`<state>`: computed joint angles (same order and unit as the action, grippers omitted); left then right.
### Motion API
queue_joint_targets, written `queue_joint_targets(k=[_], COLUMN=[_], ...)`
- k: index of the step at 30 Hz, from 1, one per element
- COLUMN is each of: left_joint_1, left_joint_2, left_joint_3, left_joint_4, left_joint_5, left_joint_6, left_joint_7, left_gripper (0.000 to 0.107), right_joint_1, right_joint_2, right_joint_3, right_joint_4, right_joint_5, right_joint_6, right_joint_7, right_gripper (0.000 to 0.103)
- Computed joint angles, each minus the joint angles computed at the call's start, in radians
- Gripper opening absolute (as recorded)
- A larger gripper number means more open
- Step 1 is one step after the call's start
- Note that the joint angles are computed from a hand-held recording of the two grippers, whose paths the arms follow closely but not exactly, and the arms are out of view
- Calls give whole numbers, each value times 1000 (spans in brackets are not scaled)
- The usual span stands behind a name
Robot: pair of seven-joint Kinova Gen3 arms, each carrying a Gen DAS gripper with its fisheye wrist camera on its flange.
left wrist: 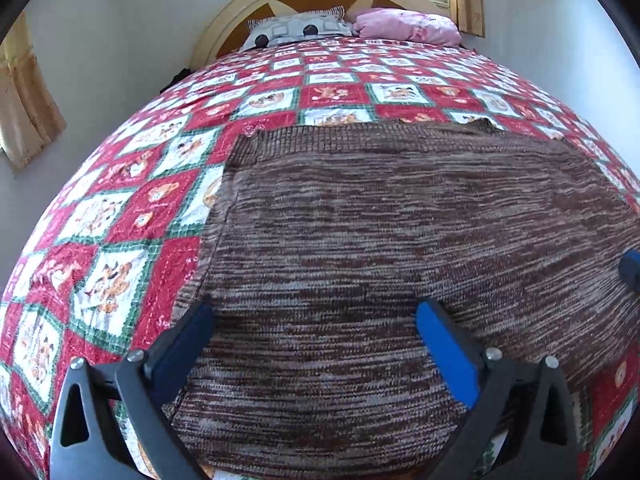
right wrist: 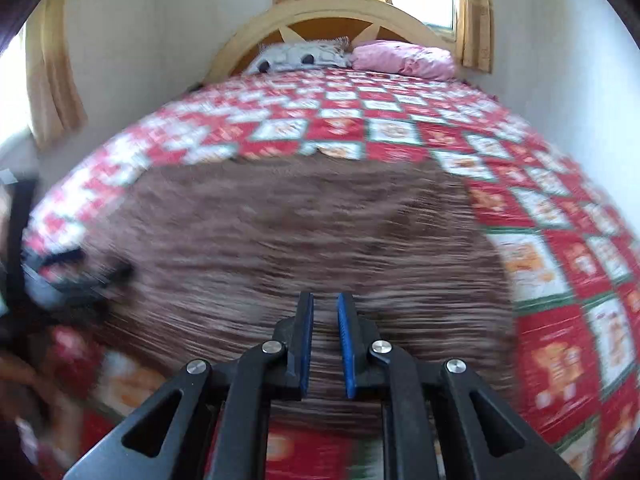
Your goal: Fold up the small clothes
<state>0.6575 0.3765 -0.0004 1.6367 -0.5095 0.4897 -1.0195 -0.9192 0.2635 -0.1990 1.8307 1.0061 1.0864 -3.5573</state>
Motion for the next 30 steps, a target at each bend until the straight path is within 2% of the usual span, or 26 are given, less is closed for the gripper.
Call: queue_joint_targets(k=[3,5,7,9,12,14,17,19,22,25,26,27,28,30], left_joint_1=[15,57,82,80,75,61,61,65,-39,-177,-223,-270,-316,-390], left_joint_2=[-4,-4,-2,-2,-1,-4,-20,-47,-128,-196,-212,-225,-229,-227], left_joint_3=[-20,-86,-120,-118,-115,-102,-93,-111,-45,38,67,100,139,212], left_joint_4=[3,2,3,4,1,4,28,51,147,228,255,286,306,321], left_joint_5=[25,98,123,118,142,147,73,51,63,166,206,247,288,353], left_joint_6=[0,-12,-19,-21,-19,-22,-32,-26,-71,-98,-122,-157,-184,-214], left_joint_7=[-16,-75,-94,-90,-109,-109,-4,77,181,174,163,163,160,124], left_gripper=[103,103,103,103,103,103,103,103,103,101,96,81,74,71], right_joint_1=[75,113,115,97,98,60,64,63,56,58,58,58,57,59], right_joint_2=[52,89,106,126,184,154,125,127,149,140,135,133,133,133], right_joint_3=[-92,-108,-50,33,87,151,168,167,161,168,170,171,171,169], right_joint_4=[-74,-144,-193,-231,-236,-187,-115,-118,-160,-150,-142,-136,-136,-138], right_joint_5=[58,50,12,-53,-106,-102,-56,-54,-80,-80,-75,-71,-70,-72], right_joint_6=[12,12,-44,-103,-164,-235,-330,-327,-273,-288,-299,-306,-304,-300], right_joint_7=[37,118,168,217,268,221,127,127,180,176,166,158,157,163], right_gripper=[13,13,13,13,11,11,11,11,11,11,11,11,11,11])
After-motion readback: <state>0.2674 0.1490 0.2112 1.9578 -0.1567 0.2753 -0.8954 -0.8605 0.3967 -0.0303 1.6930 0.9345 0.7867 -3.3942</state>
